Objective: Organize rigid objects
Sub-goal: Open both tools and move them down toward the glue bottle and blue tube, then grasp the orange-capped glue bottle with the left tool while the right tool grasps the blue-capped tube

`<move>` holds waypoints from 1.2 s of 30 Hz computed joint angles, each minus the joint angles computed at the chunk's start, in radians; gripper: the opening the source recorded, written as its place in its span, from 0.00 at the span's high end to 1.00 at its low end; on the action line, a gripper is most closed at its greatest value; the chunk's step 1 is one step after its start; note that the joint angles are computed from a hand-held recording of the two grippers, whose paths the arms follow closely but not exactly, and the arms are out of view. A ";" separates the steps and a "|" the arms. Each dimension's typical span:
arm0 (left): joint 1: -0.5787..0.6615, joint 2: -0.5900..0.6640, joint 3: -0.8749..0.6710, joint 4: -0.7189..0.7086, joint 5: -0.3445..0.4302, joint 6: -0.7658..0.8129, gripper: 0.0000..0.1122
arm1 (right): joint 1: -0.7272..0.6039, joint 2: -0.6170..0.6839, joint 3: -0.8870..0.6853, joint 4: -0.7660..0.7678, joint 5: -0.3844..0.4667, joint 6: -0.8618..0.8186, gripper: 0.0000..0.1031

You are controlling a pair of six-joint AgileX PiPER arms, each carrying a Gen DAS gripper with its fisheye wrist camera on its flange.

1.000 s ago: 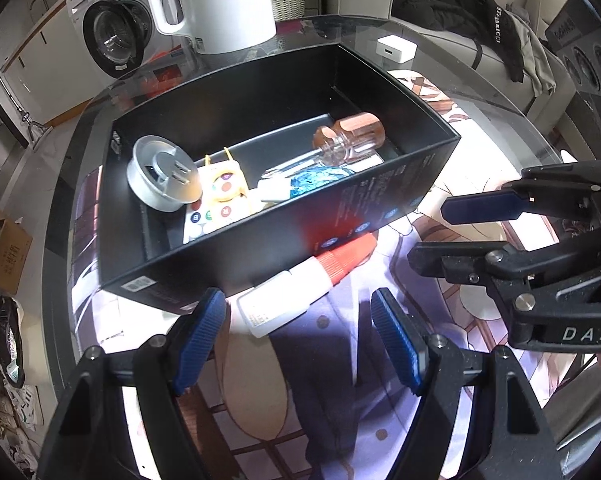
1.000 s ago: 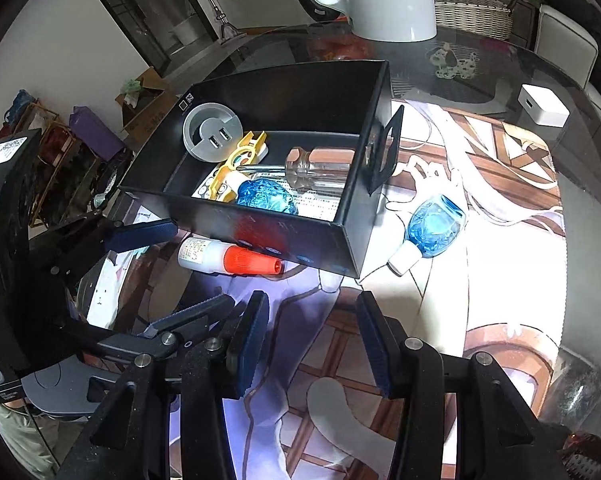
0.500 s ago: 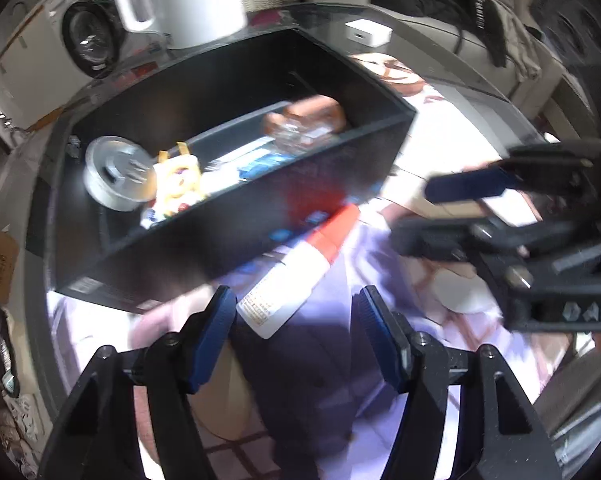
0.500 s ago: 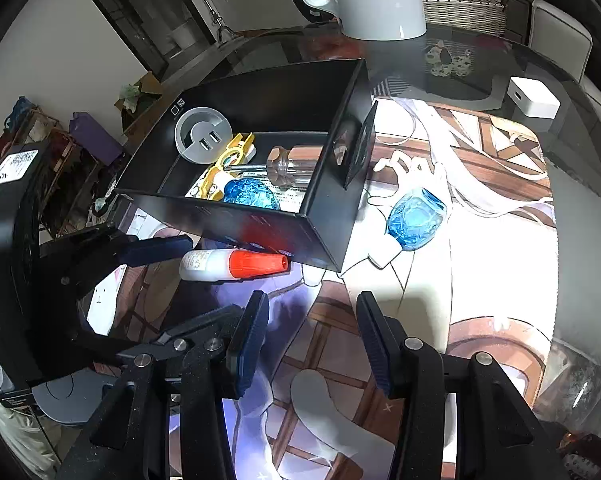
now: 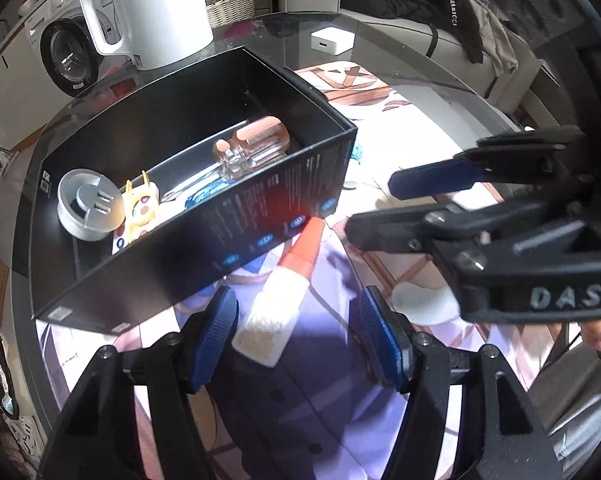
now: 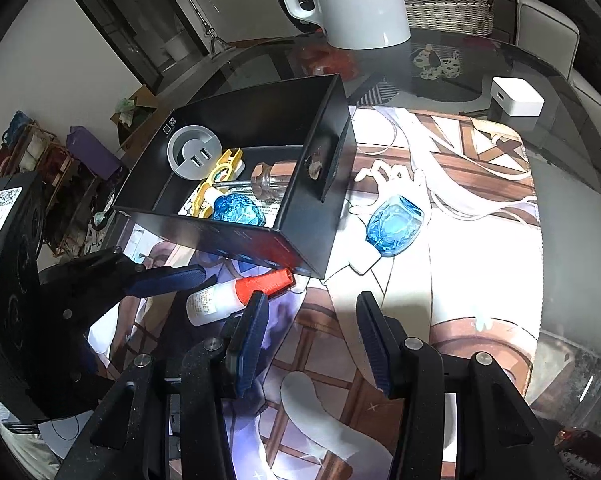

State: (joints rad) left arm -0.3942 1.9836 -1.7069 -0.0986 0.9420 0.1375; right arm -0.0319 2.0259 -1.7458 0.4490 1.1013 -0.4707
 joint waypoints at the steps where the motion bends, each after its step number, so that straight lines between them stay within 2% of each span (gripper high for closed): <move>1: 0.001 0.011 -0.013 -0.002 0.003 -0.003 0.43 | -0.003 0.001 -0.001 0.000 0.002 0.000 0.54; 4: -0.005 0.037 -0.046 0.009 0.017 -0.017 0.45 | -0.011 -0.001 0.005 -0.004 -0.001 -0.006 0.54; 5: -0.008 0.047 -0.058 0.009 0.025 -0.017 0.52 | -0.015 -0.001 0.006 -0.006 -0.001 -0.009 0.54; 9: -0.015 0.053 -0.064 0.014 0.035 -0.017 0.67 | -0.041 -0.002 0.009 -0.011 -0.008 -0.017 0.54; 11: -0.016 0.046 -0.056 0.018 0.035 -0.018 0.80 | -0.057 -0.003 0.011 -0.010 -0.010 -0.021 0.54; 13: -0.013 0.035 -0.040 0.013 0.032 -0.014 0.83 | -0.068 -0.001 0.010 -0.008 -0.005 -0.025 0.54; 21: 0.015 -0.054 0.092 0.016 0.006 -0.006 0.83 | -0.054 -0.047 0.075 -0.033 -0.031 -0.052 0.54; 25: 0.042 -0.081 0.134 0.024 -0.007 -0.010 0.83 | -0.044 -0.070 0.089 -0.092 -0.104 -0.008 0.54; 29: 0.069 -0.092 0.153 0.017 -0.015 -0.011 0.83 | -0.059 -0.032 0.022 -0.059 -0.078 0.033 0.54; 32: 0.083 -0.095 0.161 0.009 -0.019 -0.006 0.83 | -0.050 -0.008 -0.019 -0.079 -0.099 0.089 0.54; 36: 0.091 -0.101 0.172 0.001 -0.023 0.001 0.83 | -0.039 0.058 -0.105 -0.100 -0.085 0.150 0.54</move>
